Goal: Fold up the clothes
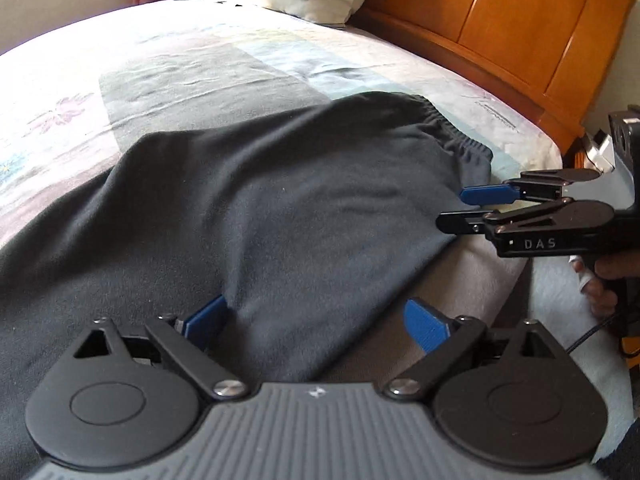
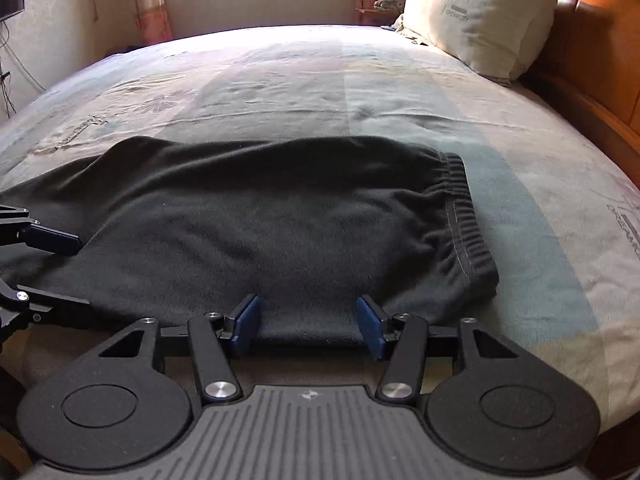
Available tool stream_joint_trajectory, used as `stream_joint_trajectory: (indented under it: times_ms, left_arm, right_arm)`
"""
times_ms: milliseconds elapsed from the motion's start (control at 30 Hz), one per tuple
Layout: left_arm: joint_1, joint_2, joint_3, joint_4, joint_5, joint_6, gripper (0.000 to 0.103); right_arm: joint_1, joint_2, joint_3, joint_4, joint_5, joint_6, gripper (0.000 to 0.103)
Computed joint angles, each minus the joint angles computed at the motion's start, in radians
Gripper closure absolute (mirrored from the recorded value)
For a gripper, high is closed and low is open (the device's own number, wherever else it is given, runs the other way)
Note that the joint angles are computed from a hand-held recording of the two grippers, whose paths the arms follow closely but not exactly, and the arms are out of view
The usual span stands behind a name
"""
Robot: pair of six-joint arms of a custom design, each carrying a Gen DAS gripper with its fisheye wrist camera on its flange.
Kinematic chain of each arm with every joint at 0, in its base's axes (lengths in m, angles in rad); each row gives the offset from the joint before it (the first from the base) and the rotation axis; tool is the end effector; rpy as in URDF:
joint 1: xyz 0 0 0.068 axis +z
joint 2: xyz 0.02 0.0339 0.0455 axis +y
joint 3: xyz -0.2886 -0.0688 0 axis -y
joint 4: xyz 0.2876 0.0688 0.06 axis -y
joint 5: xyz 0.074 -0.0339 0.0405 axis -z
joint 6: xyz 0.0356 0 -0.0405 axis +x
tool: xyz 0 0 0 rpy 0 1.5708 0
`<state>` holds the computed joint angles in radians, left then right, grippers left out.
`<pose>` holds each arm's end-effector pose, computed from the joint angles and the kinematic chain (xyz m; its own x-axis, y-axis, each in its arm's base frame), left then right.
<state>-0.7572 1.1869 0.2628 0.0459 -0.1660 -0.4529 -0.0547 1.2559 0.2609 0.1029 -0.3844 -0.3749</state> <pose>0.1514 -0.1350 0.1037 -0.7658 0.1300 -0.6298 0.2955 0.9410 -0.1651 0.2051 0.0021 0.0961 -0.6557 -0.3041 -0.6911 -0.4562 0.8889 0.0417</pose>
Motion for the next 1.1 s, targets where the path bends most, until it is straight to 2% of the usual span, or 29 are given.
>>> stream_joint_trajectory:
  times_ms: [100, 200, 267, 300, 367, 433, 500, 600, 633, 733, 867, 933, 1000, 1100]
  left_arm:
    - [0.065, -0.062, -0.002, -0.009, 0.050, 0.033, 0.008]
    - [0.140, -0.034, 0.016, 0.015, 0.054, 0.025, 0.008]
    - [0.203, 0.039, 0.022, 0.047, 0.116, -0.023, 0.008]
    - [0.212, 0.028, 0.001, 0.068, 0.131, -0.035, 0.008]
    - [0.221, -0.018, -0.053, 0.113, 0.152, -0.055, 0.008]
    - [0.249, -0.116, -0.081, 0.060, 0.187, -0.059, 0.008]
    - [0.321, -0.224, -0.087, -0.020, 0.237, -0.016, 0.008]
    - [0.466, -0.263, -0.050, -0.045, 0.300, 0.114, 0.008]
    - [0.514, -0.241, -0.030, -0.029, 0.315, 0.151, 0.008]
    - [0.650, -0.145, 0.031, 0.020, 0.387, 0.167, 0.008]
    - [0.881, 0.035, 0.089, 0.134, 0.719, 0.110, 0.008]
    - [0.939, 0.137, 0.130, 0.159, 0.809, 0.103, 0.008]
    - [0.974, 0.240, 0.183, 0.151, 0.865, 0.128, 0.008]
    - [1.007, 0.377, 0.256, 0.121, 0.931, 0.160, 0.008]
  right_arm:
    - [0.000, -0.073, 0.022, -0.117, 0.007, -0.028, 0.044]
    - [0.044, -0.106, 0.046, -0.115, -0.018, 0.003, 0.043]
    - [0.110, -0.072, 0.076, -0.071, -0.015, 0.053, 0.042]
    - [0.145, -0.045, 0.088, -0.040, -0.005, 0.079, 0.041]
    - [0.189, 0.023, 0.104, 0.008, -0.001, 0.108, 0.037]
    - [0.206, 0.124, 0.116, 0.012, 0.025, 0.107, 0.034]
    - [0.166, 0.113, 0.041, 0.109, -0.016, 0.077, 0.032]
    - [0.156, 0.060, 0.072, -0.013, -0.027, 0.048, 0.032]
    - [0.175, 0.053, 0.093, -0.031, -0.020, 0.053, 0.032]
    - [0.253, 0.063, 0.162, -0.036, -0.019, 0.075, 0.032]
    - [0.400, 0.194, 0.282, 0.031, -0.015, 0.113, 0.032]
    - [0.459, 0.279, 0.350, 0.036, -0.020, 0.125, 0.032]
    - [0.482, 0.360, 0.388, -0.016, -0.027, 0.121, 0.032]
    - [0.475, 0.360, 0.268, 0.128, -0.029, 0.064, 0.028]
